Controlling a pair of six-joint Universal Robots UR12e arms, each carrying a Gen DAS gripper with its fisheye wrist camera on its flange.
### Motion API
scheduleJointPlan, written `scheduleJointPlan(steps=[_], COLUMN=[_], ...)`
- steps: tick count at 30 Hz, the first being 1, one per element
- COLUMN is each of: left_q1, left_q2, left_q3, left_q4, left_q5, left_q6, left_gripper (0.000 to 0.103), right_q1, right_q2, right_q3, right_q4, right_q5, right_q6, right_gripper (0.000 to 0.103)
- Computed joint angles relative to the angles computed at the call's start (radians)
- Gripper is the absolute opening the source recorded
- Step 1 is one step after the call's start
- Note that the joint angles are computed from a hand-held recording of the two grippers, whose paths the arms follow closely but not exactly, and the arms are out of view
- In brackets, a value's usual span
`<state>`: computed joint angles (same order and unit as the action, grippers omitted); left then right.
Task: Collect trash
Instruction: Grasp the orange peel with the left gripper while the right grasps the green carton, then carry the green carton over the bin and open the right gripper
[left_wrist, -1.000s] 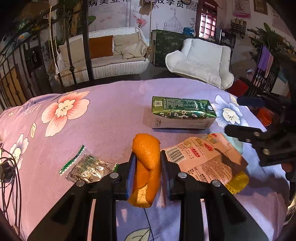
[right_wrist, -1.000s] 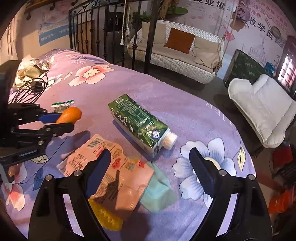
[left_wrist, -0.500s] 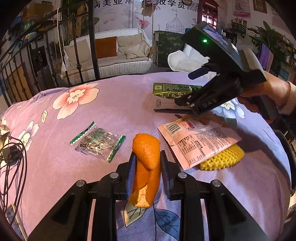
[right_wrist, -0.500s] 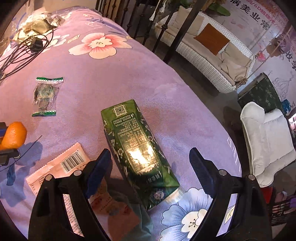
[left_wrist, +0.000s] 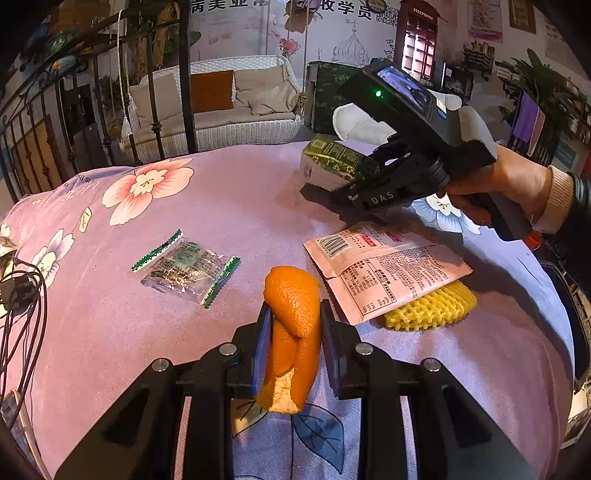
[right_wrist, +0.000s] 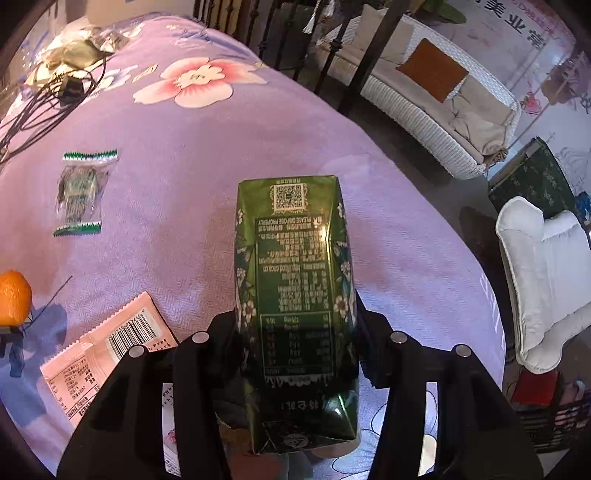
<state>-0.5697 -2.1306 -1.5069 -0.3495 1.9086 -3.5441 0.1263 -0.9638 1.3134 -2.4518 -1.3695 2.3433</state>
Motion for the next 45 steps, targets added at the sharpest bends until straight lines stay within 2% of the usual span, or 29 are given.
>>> scheduleJointPlan(steps=[7,9,18,25,32,39,45], left_q1=[-0.019,-0.027,-0.077,-0.121,-0.156,-0.187,-0.206], left_q2=[0.002,0.001,-0.018,-0.049,-0.083,-0.135,-0.177], left_q3=[0.001,0.004,0.04,0.083,0.138,0.213,0.282], left_q4=[0.032,0.044,0.071,0.082,0.081,0.072,0.046], left_q5=[-0.007,-0.009,-0.035,-0.072,-0.124,-0.194,-0.264], left_q6=[-0.006,-0.007,0.022,0.037,0.075,0.109,0.137], left_gripper=[0.026,0.026,0.026,0.026,0.026,0.026,0.026], right_q1=[-0.036,-0.049,-0.114,-0.194,-0.289,-0.381,-0.446], right_q2=[-0.066,-0.089,-0.206,-0.313,-0.412,-0.484,-0.512], right_q3=[0.092,0.116,0.285,0.46,0.606,0.715,0.77], right_q4=[-0.145,-0.159,-0.231,-0.363,-0.436,-0.47,-0.478], right_q5=[0.079,0.105,0.13,0.152,0.178,0.168,0.136], right_q6=[0.137,0.165,0.238,0.287,0.34,0.423,0.478], right_gripper=[0.051,0.051,0.051,0.051,0.051,0.051,0.051])
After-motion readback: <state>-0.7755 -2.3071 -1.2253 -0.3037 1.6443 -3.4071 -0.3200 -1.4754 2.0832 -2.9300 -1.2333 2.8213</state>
